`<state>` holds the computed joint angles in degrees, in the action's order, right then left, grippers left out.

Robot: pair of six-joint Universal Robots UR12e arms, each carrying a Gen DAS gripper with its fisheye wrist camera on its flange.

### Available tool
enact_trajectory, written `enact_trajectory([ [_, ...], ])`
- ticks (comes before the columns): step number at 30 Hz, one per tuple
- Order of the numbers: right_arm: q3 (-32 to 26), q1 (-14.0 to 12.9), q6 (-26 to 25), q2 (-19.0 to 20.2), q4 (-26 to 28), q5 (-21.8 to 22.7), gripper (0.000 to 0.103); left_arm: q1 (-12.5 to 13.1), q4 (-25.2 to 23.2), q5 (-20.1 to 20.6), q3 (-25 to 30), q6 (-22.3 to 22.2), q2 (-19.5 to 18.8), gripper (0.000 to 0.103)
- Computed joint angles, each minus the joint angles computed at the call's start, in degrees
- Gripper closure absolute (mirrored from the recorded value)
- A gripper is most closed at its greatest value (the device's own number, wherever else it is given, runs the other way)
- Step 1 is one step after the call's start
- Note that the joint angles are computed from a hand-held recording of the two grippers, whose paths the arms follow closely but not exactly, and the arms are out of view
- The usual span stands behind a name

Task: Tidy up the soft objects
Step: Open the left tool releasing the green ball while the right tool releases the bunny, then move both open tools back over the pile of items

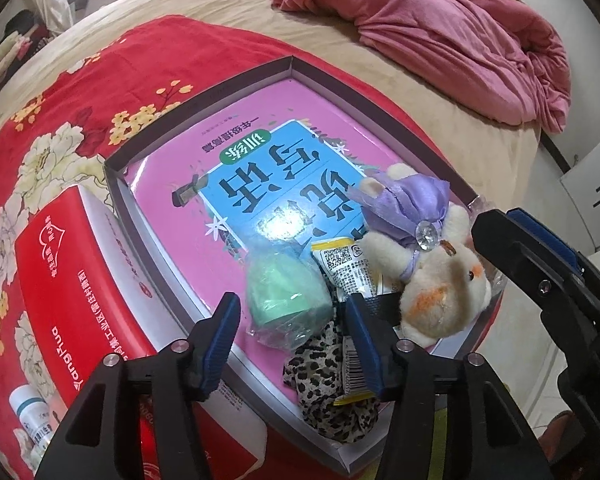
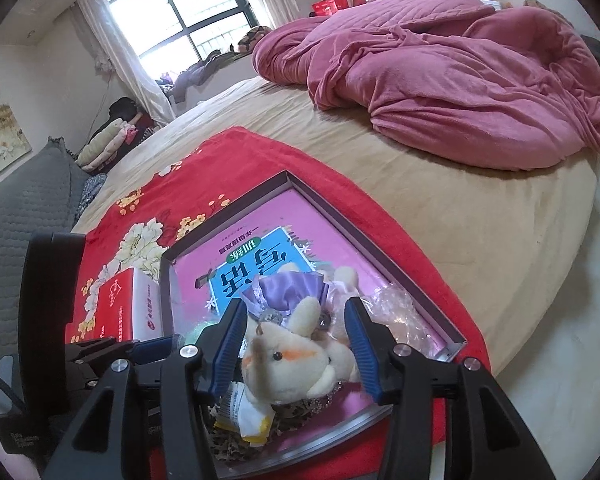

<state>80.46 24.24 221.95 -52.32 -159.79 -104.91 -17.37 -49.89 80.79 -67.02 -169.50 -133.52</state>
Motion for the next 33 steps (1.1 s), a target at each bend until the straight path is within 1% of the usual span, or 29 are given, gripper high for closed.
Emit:
enact_trajectory([
  [2, 0.02, -0.02, 0.04, -0.07, 0.20, -0.04, 0.053, 0.28, -0.25, -1.78, -0.08, -0.21, 0.12, 0.037],
  [7, 0.14, 0.05, -0.23, -0.22, 0.09, -0.18, 0.052, 0.21, 0.09, -1.86, -0.54, -0.13, 0.36, 0.037],
  [11, 0.05, 0.21, -0.50, -0.37, 0.34, -0.99, 0.052, 0.52, 1.13, -3.28, -1.49, -0.71, 0.91, 0.036],
  [12, 0.06, 0.25, -0.46, -0.44, 0.43, -1.21, 0.051, 0.54, 1.55, -3.25, -1.75, -0.88, 1.07, 0.034],
  [13, 0.11, 0.25, -0.38, -0.54, 0.47, -1.38, 0.048, 0.60, 2.59, -3.29, -2.33, -1.29, 1.40, 0.029],
  [14, 0.13, 0.28, -0.35, -0.60, 0.49, -1.51, 0.045, 0.66, 3.17, -3.43, -2.63, -1.42, 1.61, 0.028],
  [18, 0.21, 0.47, -0.31, -0.99, 0.74, -2.59, 0.044, 1.00, 5.51, -4.06, -3.90, -2.33, 2.59, 0.026],
  [22, 0.10, 0.86, -0.48, -1.29, 1.10, -3.76, 0.039, 1.24, 7.23, -3.60, -5.35, -2.98, 3.74, 0.025],
  [27, -0.23, 1.25, -0.64, -1.45, 1.78, -4.35, 0.038, 1.63, 9.09, -3.34, -6.90, -3.77, 4.91, 0.025],
  [31, -0.58, 1.56, -0.84, -1.58, 2.13, -5.01, 0.033, 1.87, 10.82, -2.64, -8.23, -4.05, 5.91, 0.025],
  [33, -0.63, 1.71, -0.74, -1.72, 2.27, -5.57, 0.032, 2.06, 11.55, -2.76, -8.80, -4.41, 6.34, 0.025],
])
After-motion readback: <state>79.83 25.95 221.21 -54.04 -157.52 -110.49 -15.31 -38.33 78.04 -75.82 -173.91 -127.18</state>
